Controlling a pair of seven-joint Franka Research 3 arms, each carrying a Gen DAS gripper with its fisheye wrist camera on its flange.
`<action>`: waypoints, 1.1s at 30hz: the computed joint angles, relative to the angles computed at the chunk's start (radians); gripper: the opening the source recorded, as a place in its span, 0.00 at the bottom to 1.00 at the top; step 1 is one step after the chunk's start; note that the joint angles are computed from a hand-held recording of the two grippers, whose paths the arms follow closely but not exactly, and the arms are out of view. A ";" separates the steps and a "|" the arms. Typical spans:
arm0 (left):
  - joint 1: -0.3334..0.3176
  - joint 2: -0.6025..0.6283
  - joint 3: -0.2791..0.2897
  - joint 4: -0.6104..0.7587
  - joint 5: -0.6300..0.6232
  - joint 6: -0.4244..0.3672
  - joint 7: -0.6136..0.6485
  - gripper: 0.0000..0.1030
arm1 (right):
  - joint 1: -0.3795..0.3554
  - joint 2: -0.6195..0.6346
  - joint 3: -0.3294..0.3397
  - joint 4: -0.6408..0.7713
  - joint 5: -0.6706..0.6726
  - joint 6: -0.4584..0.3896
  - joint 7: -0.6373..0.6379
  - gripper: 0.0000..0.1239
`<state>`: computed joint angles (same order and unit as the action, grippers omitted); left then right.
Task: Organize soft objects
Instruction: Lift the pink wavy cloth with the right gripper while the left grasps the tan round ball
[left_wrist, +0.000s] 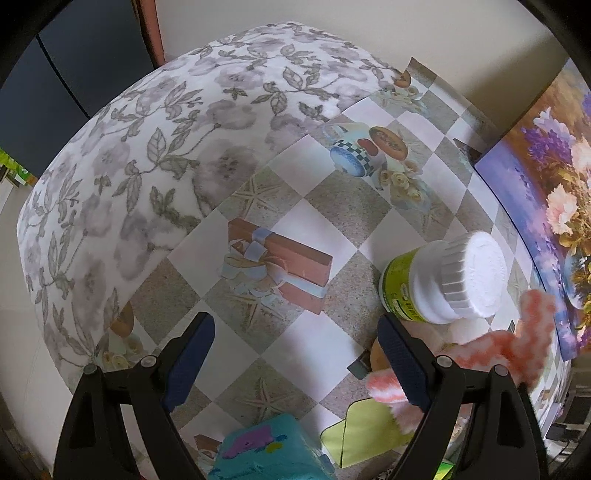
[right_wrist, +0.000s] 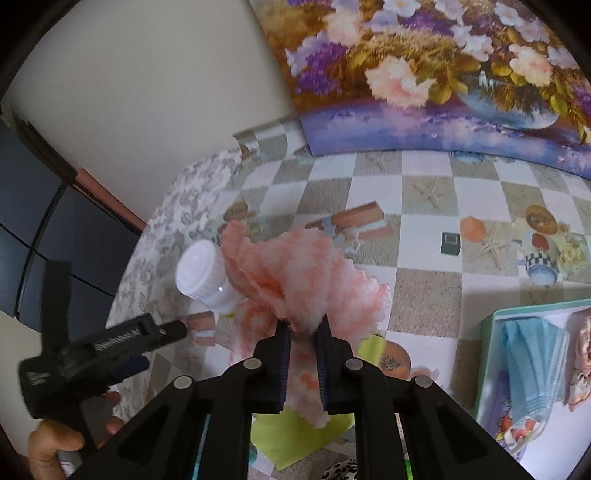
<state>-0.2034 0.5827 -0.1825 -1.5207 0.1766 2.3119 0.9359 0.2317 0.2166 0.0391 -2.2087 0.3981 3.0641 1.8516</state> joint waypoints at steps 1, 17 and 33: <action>0.000 0.000 -0.001 0.000 0.000 0.002 0.002 0.87 | 0.005 -0.007 -0.007 -0.005 -0.005 0.006 0.006 0.11; -0.053 0.061 -0.025 0.072 0.008 -0.049 0.100 0.87 | 0.006 -0.117 -0.148 -0.123 -0.359 -0.037 0.369 0.11; -0.134 0.132 -0.019 0.139 0.065 -0.091 0.146 0.78 | -0.052 -0.049 -0.076 -0.075 -0.258 -0.150 0.254 0.11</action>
